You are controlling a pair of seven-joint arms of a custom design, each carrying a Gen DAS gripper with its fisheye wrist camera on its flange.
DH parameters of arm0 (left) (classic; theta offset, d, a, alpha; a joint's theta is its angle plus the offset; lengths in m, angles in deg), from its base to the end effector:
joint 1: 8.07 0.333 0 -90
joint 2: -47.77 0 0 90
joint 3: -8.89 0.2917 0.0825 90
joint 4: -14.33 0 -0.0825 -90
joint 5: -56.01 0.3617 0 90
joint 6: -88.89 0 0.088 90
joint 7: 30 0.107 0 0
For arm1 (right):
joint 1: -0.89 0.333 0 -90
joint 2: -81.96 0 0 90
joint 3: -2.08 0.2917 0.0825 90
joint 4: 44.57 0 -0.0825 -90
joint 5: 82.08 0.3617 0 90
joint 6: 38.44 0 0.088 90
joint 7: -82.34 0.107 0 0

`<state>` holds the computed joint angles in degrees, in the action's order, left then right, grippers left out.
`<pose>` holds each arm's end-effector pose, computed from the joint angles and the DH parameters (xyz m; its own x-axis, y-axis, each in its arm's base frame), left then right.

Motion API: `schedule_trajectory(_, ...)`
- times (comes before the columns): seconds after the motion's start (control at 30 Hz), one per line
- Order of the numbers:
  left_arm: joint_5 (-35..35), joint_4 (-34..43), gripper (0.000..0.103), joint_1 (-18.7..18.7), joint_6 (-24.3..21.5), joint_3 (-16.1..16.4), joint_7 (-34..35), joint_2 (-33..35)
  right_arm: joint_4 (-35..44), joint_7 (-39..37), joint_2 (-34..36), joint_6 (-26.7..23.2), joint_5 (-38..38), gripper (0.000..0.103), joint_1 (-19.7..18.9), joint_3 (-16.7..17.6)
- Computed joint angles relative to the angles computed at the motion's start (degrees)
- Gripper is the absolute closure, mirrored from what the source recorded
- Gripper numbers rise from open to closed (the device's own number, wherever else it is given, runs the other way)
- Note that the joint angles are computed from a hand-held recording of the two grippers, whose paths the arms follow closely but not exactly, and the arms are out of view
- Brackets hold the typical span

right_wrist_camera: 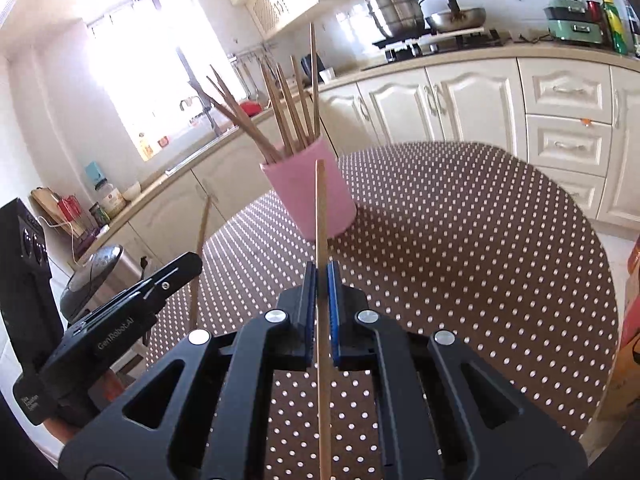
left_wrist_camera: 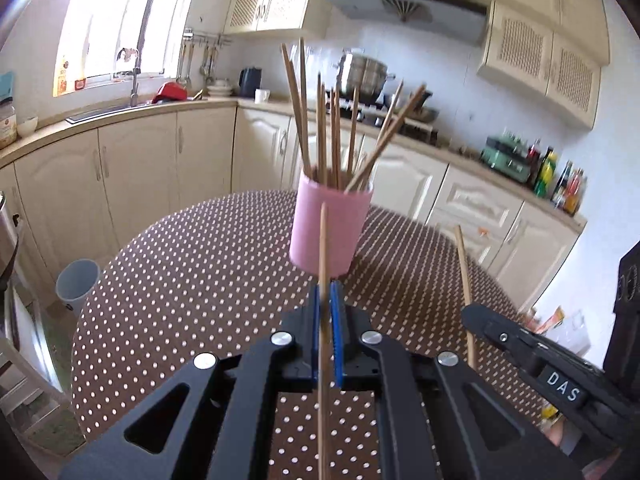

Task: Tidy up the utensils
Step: 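Lift both held chopsticks and carry them over the pink cup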

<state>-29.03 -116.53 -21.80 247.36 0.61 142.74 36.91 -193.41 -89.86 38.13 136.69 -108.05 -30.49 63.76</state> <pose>0.4756 -0.1489 0.4630 -0.6193 -0.7600 0.1972 -0.5053 0.1936 -0.8410 0.3563 0.2759 0.4370 -0.3021 -0.8685 -0.3929 -0.3751 0.4872 -0.7886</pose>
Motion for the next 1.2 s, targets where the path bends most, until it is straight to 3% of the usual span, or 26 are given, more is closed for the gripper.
schedule_trajectory(0.13, -0.8, 0.7, 0.097, 0.3, -0.5, 0.4, 0.3, -1.0, -0.7, 0.4, -2.9, 0.4, 0.4, 0.097, 0.6, -0.9)
schedule_trajectory(0.37, -0.4, 1.9, 0.097, 0.4, 0.4, 0.6, 2.2, -1.6, 1.7, -1.6, -4.4, -5.2, -1.6, 0.097, 2.3, -3.3)
schedule_trajectory(0.43, 4.2, 1.4, 0.095, 0.9, -1.9, 1.0, 0.2, -1.1, 1.9, -1.7, -3.1, -5.5, -2.4, 0.097, 2.7, -3.7)
schedule_trajectory(0.47, 10.0, 1.3, 0.093, 1.5, -3.7, 1.0, -3.9, -0.3, 2.1, -1.6, -2.4, -6.2, -2.8, 0.096, 2.8, -3.7)
schedule_trajectory(0.53, 15.4, 1.6, 0.064, 1.9, -5.4, 1.1, -8.2, 0.9, 2.3, -1.4, -0.5, -6.1, -3.8, 0.096, 2.8, -4.1)
schedule_trajectory(0.57, 17.7, 1.6, 0.061, 2.0, -5.9, 1.1, -10.0, 1.6, 2.1, -0.8, 0.4, -5.0, -4.3, 0.096, 2.5, -4.3)
schedule_trajectory(0.83, 39.7, 3.5, 0.06, 3.0, -2.0, -1.5, -30.1, 9.5, 3.1, 0.7, 6.9, -2.2, -7.4, 0.096, -0.2, -2.9)
schedule_trajectory(1.1, 52.8, 4.8, 0.06, 2.7, 4.4, -3.8, -41.7, 13.6, 4.0, 1.7, 11.4, 0.0, -7.9, 0.097, -4.6, 1.5)
schedule_trajectory(1.17, 56.0, 5.1, 0.068, 2.6, 5.8, -4.1, -45.0, 14.3, 3.9, 1.6, 11.7, 0.1, -7.5, 0.097, -5.0, 2.0)
schedule_trajectory(1.2, 59.1, 4.7, 0.097, 2.5, 7.5, -4.0, -47.6, 14.5, 3.8, 1.5, 11.9, 0.2, -7.3, 0.097, -5.2, 2.1)
